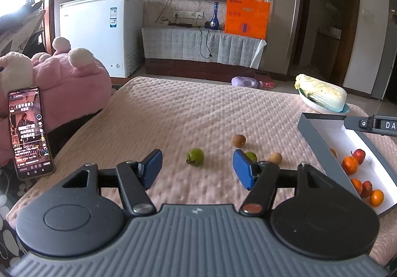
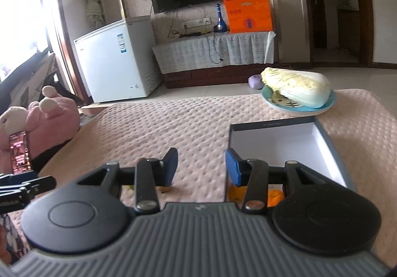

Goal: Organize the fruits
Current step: 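Withdraw both tools from the box toward the green limes and brown fruits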

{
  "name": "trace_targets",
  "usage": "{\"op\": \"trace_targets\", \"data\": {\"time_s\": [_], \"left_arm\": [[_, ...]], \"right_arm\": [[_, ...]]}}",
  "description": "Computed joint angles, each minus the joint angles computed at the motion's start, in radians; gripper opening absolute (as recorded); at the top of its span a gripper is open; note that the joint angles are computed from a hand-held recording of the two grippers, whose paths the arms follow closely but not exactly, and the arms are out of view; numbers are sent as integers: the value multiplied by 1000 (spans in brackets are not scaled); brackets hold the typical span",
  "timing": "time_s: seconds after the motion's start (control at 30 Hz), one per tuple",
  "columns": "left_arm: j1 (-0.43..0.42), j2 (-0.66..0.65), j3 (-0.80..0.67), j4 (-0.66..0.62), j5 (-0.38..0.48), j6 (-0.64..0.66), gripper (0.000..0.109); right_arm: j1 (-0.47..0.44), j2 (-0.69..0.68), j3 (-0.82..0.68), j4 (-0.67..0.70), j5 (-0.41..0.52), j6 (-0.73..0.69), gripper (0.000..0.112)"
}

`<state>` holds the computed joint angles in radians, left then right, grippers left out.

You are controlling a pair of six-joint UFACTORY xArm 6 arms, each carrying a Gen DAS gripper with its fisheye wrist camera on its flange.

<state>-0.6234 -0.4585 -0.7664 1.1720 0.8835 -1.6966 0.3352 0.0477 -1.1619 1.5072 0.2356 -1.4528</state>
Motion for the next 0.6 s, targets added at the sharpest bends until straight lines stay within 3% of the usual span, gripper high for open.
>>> {"op": "trace_targets", "data": {"time_s": [0.6], "left_arm": [[96,74,-41,24,-94,13,69]], "right_arm": [[32,29,-7,-74,-6,59,45]]}}
